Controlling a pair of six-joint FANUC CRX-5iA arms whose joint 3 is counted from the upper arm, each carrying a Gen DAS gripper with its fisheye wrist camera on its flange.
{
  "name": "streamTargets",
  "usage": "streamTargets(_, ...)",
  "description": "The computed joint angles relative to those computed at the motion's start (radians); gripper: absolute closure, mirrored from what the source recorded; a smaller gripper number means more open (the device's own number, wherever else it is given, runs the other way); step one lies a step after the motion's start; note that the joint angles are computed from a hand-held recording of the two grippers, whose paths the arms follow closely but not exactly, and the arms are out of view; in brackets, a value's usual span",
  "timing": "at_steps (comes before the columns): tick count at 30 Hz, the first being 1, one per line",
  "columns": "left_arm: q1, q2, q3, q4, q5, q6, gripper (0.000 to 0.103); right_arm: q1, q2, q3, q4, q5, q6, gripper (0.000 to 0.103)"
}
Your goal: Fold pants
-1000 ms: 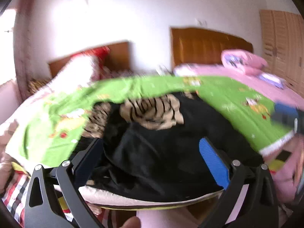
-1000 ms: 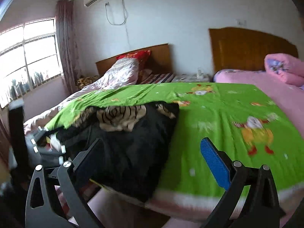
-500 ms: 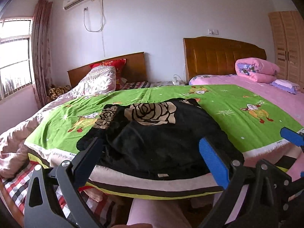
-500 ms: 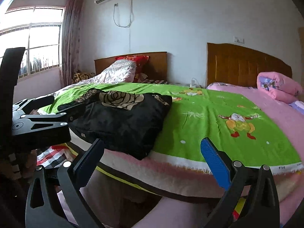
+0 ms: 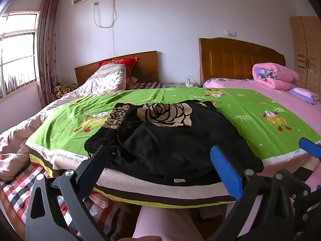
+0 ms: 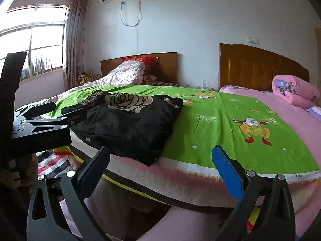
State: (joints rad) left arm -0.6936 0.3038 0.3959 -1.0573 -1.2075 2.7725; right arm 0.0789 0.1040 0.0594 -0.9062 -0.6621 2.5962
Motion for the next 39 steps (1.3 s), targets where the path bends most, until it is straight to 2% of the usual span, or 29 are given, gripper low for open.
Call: streamTargets(39, 0.008, -0.012, -0.025, 0.009, -0.016, 0.023, 0.001, 0.003, -0.001, 0.002, 0.012, -0.015, 0.005, 0.005)
